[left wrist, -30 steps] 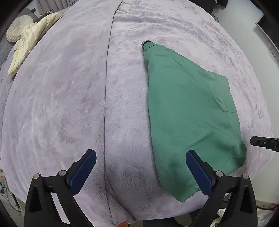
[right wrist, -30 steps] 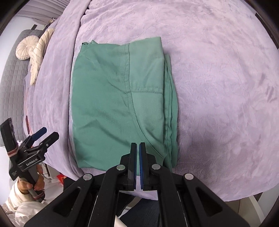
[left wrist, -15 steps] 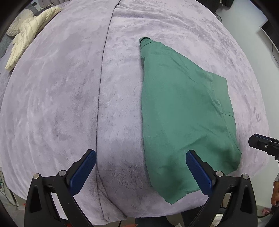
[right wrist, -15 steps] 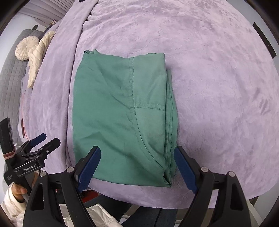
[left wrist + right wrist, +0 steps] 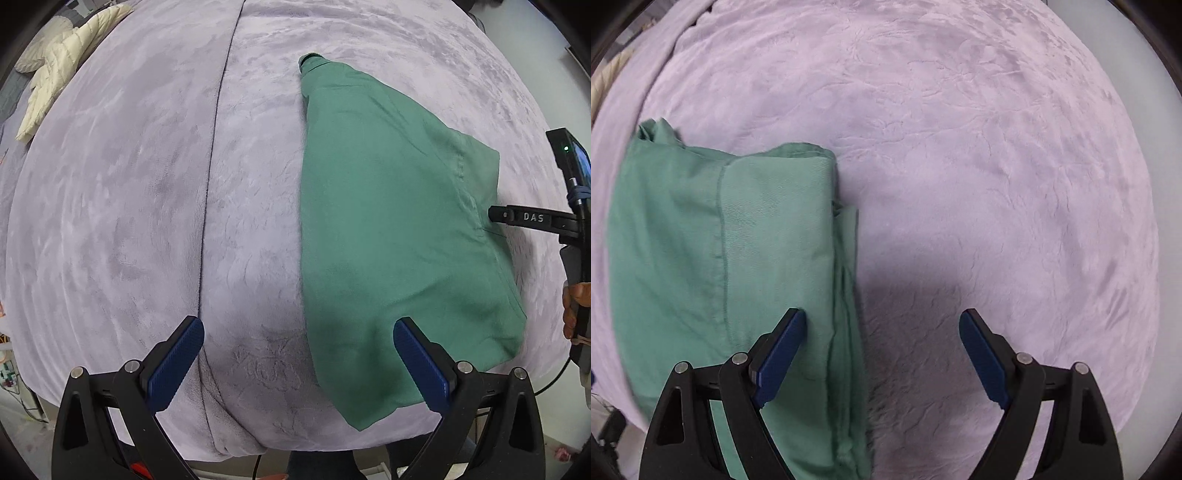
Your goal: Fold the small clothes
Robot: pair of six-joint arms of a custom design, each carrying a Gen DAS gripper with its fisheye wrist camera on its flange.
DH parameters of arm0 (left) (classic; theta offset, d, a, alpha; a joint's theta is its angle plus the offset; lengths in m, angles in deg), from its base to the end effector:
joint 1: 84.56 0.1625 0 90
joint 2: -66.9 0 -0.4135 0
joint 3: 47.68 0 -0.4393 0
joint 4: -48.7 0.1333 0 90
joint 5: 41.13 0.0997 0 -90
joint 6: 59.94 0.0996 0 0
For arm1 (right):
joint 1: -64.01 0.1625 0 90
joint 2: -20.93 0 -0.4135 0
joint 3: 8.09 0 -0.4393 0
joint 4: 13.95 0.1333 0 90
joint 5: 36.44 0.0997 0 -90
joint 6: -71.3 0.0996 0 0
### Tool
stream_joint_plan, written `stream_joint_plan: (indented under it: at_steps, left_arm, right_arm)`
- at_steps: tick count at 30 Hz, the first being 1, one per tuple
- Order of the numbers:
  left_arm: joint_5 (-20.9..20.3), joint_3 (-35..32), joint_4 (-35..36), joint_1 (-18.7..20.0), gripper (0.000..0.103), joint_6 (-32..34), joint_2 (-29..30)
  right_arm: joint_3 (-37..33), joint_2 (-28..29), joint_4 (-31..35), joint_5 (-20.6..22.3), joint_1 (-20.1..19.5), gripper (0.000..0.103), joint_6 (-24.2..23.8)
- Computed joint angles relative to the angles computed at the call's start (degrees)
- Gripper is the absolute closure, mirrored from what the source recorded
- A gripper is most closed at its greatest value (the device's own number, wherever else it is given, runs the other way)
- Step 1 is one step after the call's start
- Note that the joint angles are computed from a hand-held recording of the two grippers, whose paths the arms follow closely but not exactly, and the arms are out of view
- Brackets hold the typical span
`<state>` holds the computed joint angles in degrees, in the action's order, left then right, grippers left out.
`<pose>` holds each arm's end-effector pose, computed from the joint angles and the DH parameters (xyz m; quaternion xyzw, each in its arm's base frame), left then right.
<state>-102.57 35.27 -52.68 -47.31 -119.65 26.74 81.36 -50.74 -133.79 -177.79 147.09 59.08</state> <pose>-0.4301 -0.5543 0.0041 0.0100 0.9353 -0.0516 0.3501 -0.0243 -0.6607 0.3809 -0.0040 -0.8974 0.0217 0.4406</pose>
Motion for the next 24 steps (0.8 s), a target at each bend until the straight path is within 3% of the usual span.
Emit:
stream_joint_plan:
  at_steps: [2,4,6,12,13,17,24]
  left_arm:
    - [-0.25,0.54,-0.65,0.23,0.000,-1.07,-0.33]
    - [-0.23,0.61,-0.07,0.35,0.000,-2.32,-0.32]
    - [0.41,-0.28,2.51,0.30,0.000,-3.36,0.30]
    - [0.23,-0.09,0.73,0.43,0.000,-2.49,0.33]
    - [0.42,-0.45,0.86,0.50,0.000,-2.10,0.57]
    - [1.16,-2.09,2.22,0.52,0.000,-0.76,1.67]
    - [-0.29,-1.02,-1.50,1.24,0.000,0.61,0.89]
  right_arm:
    - [-0.03,1.59,-2.92,-2.79,-0.42,0.014,-3.55]
    - [-0.71,2.55,-3.20,-3.76,-0.78,0.004,-4.30]
    - [-1.18,2.99,-3.95,-4.04,-0.97,0.001,-5.65]
    - [-2.72,2.11,-2.00,-1.65,-0.77,0.001,-6.21]
    - [-2.44,1.51,-3.37,0.76,-1.10,0.001,-7.96]
    - [-3.24,0.76,-1.45,2.74,-1.26,0.001,-6.21]
    - [-4.42,-0.92,1.75,8.00,-0.93,0.001,-4.83]
